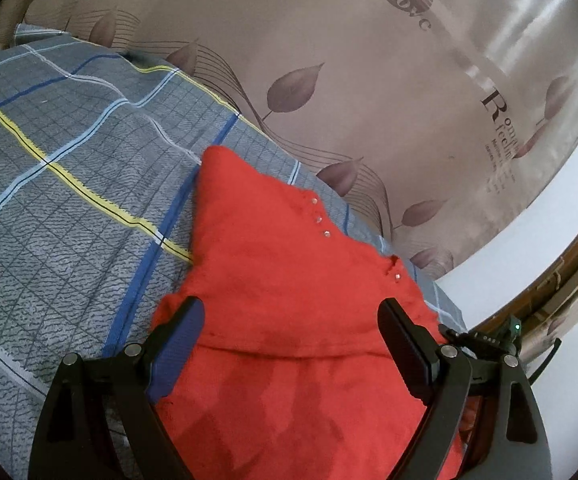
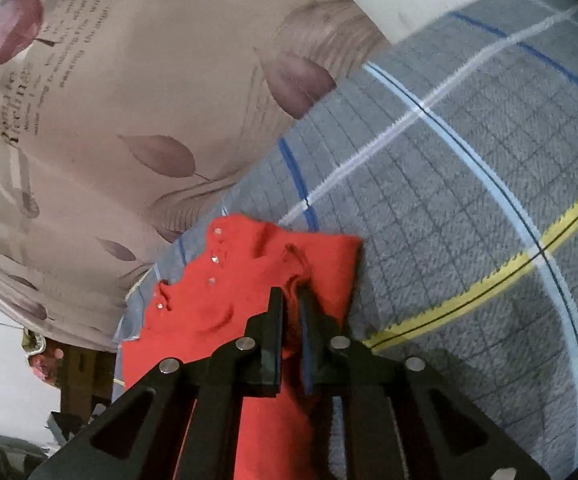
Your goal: Fold small clothes
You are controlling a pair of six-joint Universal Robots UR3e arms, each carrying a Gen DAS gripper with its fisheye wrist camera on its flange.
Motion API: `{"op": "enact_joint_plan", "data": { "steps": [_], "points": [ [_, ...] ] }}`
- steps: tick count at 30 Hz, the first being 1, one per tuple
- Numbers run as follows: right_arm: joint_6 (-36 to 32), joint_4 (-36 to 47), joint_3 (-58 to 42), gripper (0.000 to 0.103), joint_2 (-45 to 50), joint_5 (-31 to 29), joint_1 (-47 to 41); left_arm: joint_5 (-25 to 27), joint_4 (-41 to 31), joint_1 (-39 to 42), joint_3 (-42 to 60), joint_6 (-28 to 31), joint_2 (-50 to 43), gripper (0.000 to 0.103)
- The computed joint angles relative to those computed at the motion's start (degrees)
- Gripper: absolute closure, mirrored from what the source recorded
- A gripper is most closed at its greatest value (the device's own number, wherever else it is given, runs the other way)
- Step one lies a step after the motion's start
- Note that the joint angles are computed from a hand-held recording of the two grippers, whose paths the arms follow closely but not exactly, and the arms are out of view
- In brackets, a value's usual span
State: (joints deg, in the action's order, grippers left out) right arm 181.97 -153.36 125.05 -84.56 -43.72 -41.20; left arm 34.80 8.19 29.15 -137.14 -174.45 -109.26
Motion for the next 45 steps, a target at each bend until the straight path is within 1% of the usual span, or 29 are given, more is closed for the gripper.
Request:
{"op": "enact_joint_plan", "data": {
  "steps": [2,4,6,7,9,11,12,14,15,16,17,18,19,21,24,27,29,30,31,32,33,34,35,37,38,41,42,44,45],
  "points": [
    [-1.7,2.5,-0.3,0.091,-0.1,0.9,-0.7,-0.1,0.0,-0.1,0.2,-0.2,-0.2,0.015],
    [-1.4,2.4,-0.8,0.086,0.4,1.4,-0.7,-0.2,0.3,0.0,0.2,-0.3,-0.4,0.015],
    [-1.6,1.4,-0.6,0.084,0.3,1.1,-0.3,-0.2,1.3,0.0,-0.1,-0.5,-0.8,0.015],
    [-1.8,0.4,-0.9,0.085,0.4,-0.6,0.6,0.0,2.0,0.0,-0.2,-0.7,-1.0,0.015],
    [-0.5,-0.8,-2.3,0.093,1.2,-2.4,2.8,0.3,4.9,0.0,-0.6,-2.1,-1.9,0.015],
    [0.1,-2.9,-3.1,0.094,1.4,-3.1,4.9,-0.3,8.2,0.9,-1.3,-3.8,-3.1,0.016],
    [0.0,-3.7,-3.6,0.095,1.4,-4.6,6.3,-0.5,10.4,1.6,-1.8,-5.2,-3.7,0.017],
    [0.1,-1.6,-5.6,0.095,2.5,-9.1,8.5,-0.3,13.5,2.7,-2.7,-7.4,-4.4,0.018],
    [0.2,-0.3,-6.1,0.097,3.2,-8.5,8.1,0.3,13.2,3.0,-2.7,-7.8,-3.9,0.018],
    [0.3,-0.2,-5.8,0.097,3.1,-7.8,7.3,0.5,11.9,3.3,-2.4,-7.7,-3.3,0.018],
    [-0.1,0.5,-6.2,0.097,2.9,-8.7,7.4,-0.7,9.7,4.1,-1.9,-6.8,-2.8,0.018],
    [-0.5,0.8,-6.2,0.097,2.8,-8.7,7.4,-2.0,5.9,4.7,-0.9,-5.2,-1.8,0.018],
    [-0.5,0.5,-5.8,0.097,2.6,-8.7,7.3,-2.0,2.5,4.8,0.5,-3.7,-0.7,0.018],
    [-0.9,0.3,-5.4,0.097,2.4,-8.5,7.0,0.8,-4.4,3.3,5.5,-1.2,0.9,0.018],
    [-0.4,-0.6,-5.0,0.096,3.0,-7.6,7.0,6.0,-23.2,-1.0,19.9,4.1,-0.9,0.018],
    [-1.2,0.2,-3.7,0.096,2.6,-4.8,4.8,9.1,-32.5,-4.1,32.1,5.3,-6.7,0.018],
    [-1.5,0.3,-3.0,0.096,2.5,-3.6,3.9,10.0,-35.2,-5.5,38.0,5.7,-10.3,0.018],
    [-1.3,0.3,-3.0,0.096,2.3,-3.6,4.0,10.4,-34.5,-6.2,39.7,6.1,-11.6,0.018],
    [-1.3,0.3,-2.9,0.096,2.2,-3.8,4.1,12.4,-31.9,-7.2,40.7,6.0,-12.5,0.020],
    [-1.4,0.2,-3.0,0.096,1.9,-4.3,4.3,13.8,-30.2,-7.9,41.2,5.9,-13.1,0.030],
    [-1.7,0.1,-3.0,0.095,2.2,-4.2,4.2,14.2,-30.2,-8.2,42.5,6.4,-13.9,0.060],
    [-1.6,-0.2,-3.0,0.095,2.3,-4.5,4.4,15.1,-32.5,-8.7,44.7,6.5,-14.9,0.072],
    [-2.1,-0.1,-2.9,0.093,2.1,-4.3,4.2,16.4,-32.0,-9.1,45.2,5.5,-15.5,0.079],
    [-2.1,-0.7,-2.3,0.092,1.9,-3.5,3.9,17.3,-29.3,-9.1,45.1,4.5,-16.3,0.086],
    [-2.3,-0.5,-2.1,0.092,2.0,-2.9,3.4,18.2,-27.8,-9.1,44.9,4.3,-16.5,0.092],
    [-3.0,0.6,-1.7,0.092,1.8,-1.2,2.1,19.6,-22.1,-7.9,43.5,1.3,-17.3,0.096],
    [-3.2,0.9,-1.6,0.090,1.7,-0.6,1.8,19.7,-20.8,-7.1,43.4,-0.2,-17.7,0.096],
    [-5.0,2.7,-1.2,0.085,1.6,1.9,0.3,17.3,-23.3,-5.4,45.1,-1.3,-19.0,0.096],
    [-7.0,5.2,-0.6,0.083,0.3,3.2,-1.4,15.2,-24.2,-4.4,45.1,-1.4,-19.3,0.096]
  ]
}}
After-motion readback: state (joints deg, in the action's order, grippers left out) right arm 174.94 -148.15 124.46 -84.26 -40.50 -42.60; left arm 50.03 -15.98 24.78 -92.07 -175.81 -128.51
